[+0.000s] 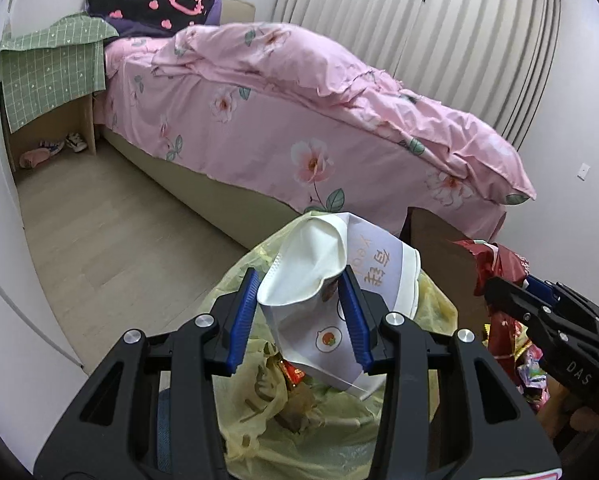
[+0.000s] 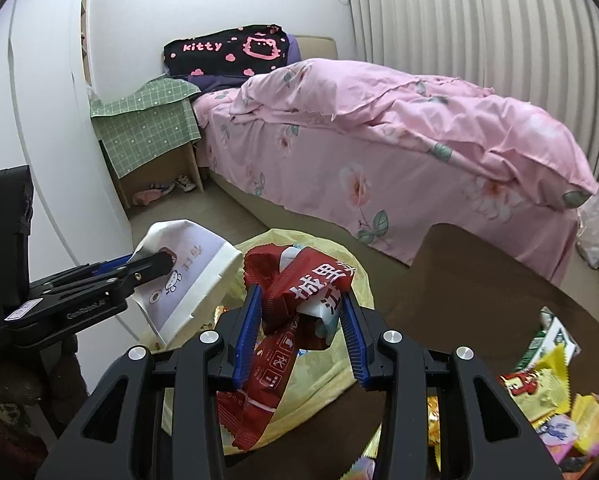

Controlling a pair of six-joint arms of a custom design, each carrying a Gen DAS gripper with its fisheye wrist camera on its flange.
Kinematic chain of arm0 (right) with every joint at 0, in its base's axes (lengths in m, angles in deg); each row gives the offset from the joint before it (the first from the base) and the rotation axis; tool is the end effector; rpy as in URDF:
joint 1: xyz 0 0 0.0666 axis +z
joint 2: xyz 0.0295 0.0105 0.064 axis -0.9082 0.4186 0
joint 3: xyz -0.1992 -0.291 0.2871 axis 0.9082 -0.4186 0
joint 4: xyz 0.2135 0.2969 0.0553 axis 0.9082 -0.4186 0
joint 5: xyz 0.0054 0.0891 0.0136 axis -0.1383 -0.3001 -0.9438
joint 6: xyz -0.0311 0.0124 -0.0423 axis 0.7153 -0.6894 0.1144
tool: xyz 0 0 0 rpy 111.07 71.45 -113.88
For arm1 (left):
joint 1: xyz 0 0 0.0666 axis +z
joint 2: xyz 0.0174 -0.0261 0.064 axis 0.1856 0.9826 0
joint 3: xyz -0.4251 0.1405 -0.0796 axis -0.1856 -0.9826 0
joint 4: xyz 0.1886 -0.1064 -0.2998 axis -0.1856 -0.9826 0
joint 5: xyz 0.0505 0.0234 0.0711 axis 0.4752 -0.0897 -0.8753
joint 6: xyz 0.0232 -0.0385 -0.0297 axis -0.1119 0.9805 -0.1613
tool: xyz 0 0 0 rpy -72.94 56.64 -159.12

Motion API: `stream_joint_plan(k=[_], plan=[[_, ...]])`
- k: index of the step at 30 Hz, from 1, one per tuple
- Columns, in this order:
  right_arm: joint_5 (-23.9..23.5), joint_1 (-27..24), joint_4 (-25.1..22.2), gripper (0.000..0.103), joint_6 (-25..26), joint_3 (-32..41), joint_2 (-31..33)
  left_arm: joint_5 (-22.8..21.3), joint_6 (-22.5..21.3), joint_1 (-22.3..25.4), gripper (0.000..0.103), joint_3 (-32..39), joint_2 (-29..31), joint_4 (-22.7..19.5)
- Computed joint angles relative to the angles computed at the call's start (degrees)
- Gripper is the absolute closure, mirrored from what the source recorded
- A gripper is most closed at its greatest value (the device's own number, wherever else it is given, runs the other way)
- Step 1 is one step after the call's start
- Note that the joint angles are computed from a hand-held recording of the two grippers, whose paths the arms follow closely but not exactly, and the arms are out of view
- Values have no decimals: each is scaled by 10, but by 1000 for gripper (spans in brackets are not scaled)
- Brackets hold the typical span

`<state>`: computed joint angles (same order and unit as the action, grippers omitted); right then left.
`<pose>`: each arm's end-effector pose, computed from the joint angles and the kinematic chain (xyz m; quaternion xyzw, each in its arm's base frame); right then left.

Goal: Collect trash
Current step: 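Carry the white cup and red wrapper over the yellow bag and release both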

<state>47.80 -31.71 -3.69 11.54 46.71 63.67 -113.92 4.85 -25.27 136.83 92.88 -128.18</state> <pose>0.4651 0.3237 0.4488 -0.4209 0.7878 0.2460 0.3765 0.3194 -0.2021 0.4221 -0.3257 0.8322 0.0126 0.4485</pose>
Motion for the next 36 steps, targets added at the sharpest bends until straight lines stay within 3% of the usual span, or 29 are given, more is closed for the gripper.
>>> stream_joint_plan(k=[4, 13, 31, 33, 35, 36], plan=[[-4, -3, -20, 66, -8, 22, 25, 32, -11, 24, 64, -16, 1, 44], [-25, -4, -50, 66, -29, 58, 62, 74, 2, 51, 64, -20, 13, 39], [-17, 4, -40, 66, -42, 59, 71, 51, -2, 40, 63, -2, 12, 5], [-11, 4, -48, 63, -45, 61, 72, 51, -1, 37, 51, -6, 4, 10], [-12, 1, -46, 49, -49, 58, 72, 31, 9, 31, 46, -3, -1, 1], [-14, -1, -42, 48, -51, 54, 69, 19, 11, 26, 45, 1, -3, -5]])
